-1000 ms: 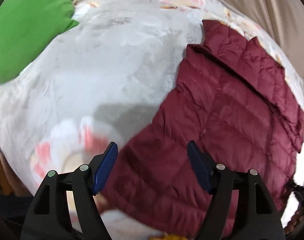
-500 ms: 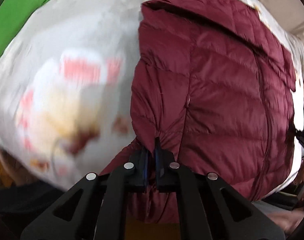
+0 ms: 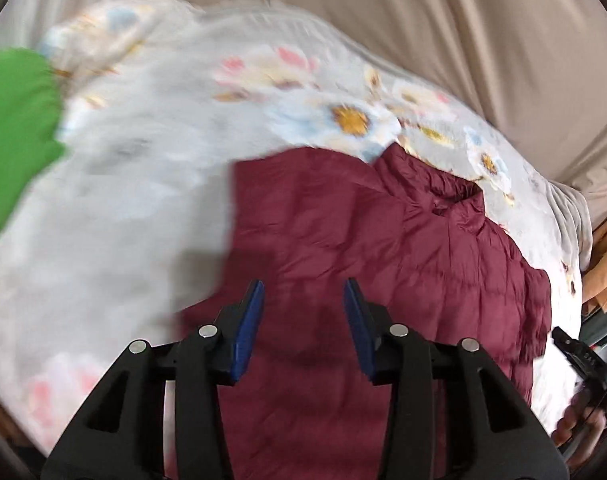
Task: Fold large clothes
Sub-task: 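Grasp the jacket hem with both tools and lift it toward the collar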
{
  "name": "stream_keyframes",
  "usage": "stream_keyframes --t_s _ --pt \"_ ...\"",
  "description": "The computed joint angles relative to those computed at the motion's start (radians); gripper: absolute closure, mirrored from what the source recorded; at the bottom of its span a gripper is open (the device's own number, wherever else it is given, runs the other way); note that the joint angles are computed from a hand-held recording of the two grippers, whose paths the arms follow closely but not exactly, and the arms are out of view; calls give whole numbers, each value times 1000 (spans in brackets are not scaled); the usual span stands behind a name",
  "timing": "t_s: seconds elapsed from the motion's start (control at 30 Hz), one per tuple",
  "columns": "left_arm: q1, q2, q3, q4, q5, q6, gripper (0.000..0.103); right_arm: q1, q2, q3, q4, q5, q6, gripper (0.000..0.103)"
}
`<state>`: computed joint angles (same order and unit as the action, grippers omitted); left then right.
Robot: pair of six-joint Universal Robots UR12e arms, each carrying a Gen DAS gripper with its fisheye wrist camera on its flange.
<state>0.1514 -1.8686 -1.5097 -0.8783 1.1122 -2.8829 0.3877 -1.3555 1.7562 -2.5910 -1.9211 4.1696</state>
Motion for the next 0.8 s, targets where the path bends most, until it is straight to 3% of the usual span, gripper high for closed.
stream_keyframes --t_s 0.07,0.1,0.13,0.2,0.23,0.3,0.37,0.4,0.47,0.53,0.63,0.67,0.7,0.77,0.8 --pt "-46 -42 28 -22 60 -11 64 -26 32 -13 -23 58 15 61" --pt "-50 -45 19 -18 74 9 64 -34 44 -21 -18 86 16 82" --pt "-63 -53 12 8 115 23 64 -43 52 -26 -11 108 10 96" --pt "-88 -69 8 42 196 47 64 -21 54 -30 -81 44 -6 98" --pt "-90 -71 4 50 208 51 64 -4 54 -28 -146 -19 -33 99" --pt "-90 -75 2 55 219 63 64 20 48 -30 -174 -118 -57 100" --pt "-97 -79 -1 65 243 79 64 -4 49 -30 -46 -57 -39 100" --pt "-104 -84 0 71 254 82 64 -30 62 -27 25 37 -32 100" --pt "-116 -87 1 79 276 87 64 -43 67 -16 45 99 -19 102" --pt "-123 -86 -2 87 303 92 64 -22 68 -53 130 25 5 100" --pt "-123 -86 -5 93 308 96 64 14 46 -65 187 -115 161 99" --pt "-123 -84 -8 97 310 98 64 27 40 -71 230 -176 225 97" --pt "-125 -87 -7 99 312 99 64 39 37 -76 247 -227 252 88" --pt "-125 -86 -10 104 313 104 64 62 41 -84 186 -263 203 88" --pt "-125 -85 -11 106 314 104 64 67 50 -92 134 -240 131 88"
